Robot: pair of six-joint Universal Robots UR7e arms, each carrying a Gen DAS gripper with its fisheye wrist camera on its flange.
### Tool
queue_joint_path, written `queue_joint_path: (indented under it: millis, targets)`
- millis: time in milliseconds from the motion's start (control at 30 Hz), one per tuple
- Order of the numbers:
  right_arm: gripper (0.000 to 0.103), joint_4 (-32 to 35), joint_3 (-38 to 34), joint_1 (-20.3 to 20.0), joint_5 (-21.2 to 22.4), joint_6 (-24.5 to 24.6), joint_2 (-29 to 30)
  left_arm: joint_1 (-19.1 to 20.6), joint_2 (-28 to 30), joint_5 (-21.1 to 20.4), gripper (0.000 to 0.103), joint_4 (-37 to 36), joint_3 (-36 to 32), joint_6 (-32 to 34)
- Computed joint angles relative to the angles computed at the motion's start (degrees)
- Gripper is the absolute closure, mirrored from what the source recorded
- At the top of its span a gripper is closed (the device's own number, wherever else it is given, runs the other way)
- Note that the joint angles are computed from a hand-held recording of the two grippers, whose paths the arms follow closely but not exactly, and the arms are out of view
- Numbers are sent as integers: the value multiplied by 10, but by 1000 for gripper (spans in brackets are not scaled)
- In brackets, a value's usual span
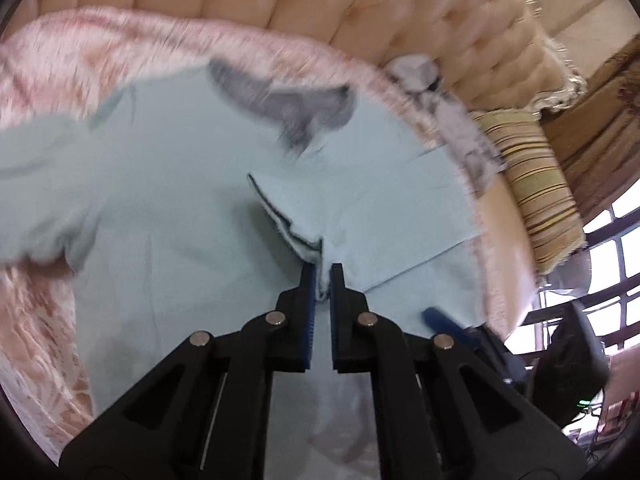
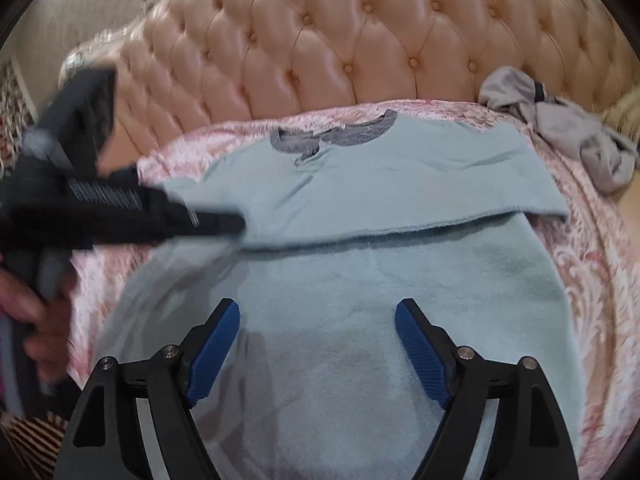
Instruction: Fold clothes
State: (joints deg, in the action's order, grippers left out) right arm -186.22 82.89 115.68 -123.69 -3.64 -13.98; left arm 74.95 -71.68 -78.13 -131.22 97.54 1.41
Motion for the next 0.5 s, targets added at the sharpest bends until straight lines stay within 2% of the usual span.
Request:
queue_joint_path:
  millis: [100,200,300,367,500]
  targets:
    - [23,-88,19,6,-33,22,-9,-15,5,-36,96,16,-40,19]
    - [22,-84,0,15,-154,45,-7,-29,29,-70,96,42,-98,25]
    - [22,-30,-34,16,-265,61,4,-41,50,-92,96,65,-150,32]
    - [22,-20,-49,6,-288,59,7,-53,65,-95,96,71,-182,38]
    - [22,8,-89,-10,-292,42,15,-64,80,-103,96,77,-228,47]
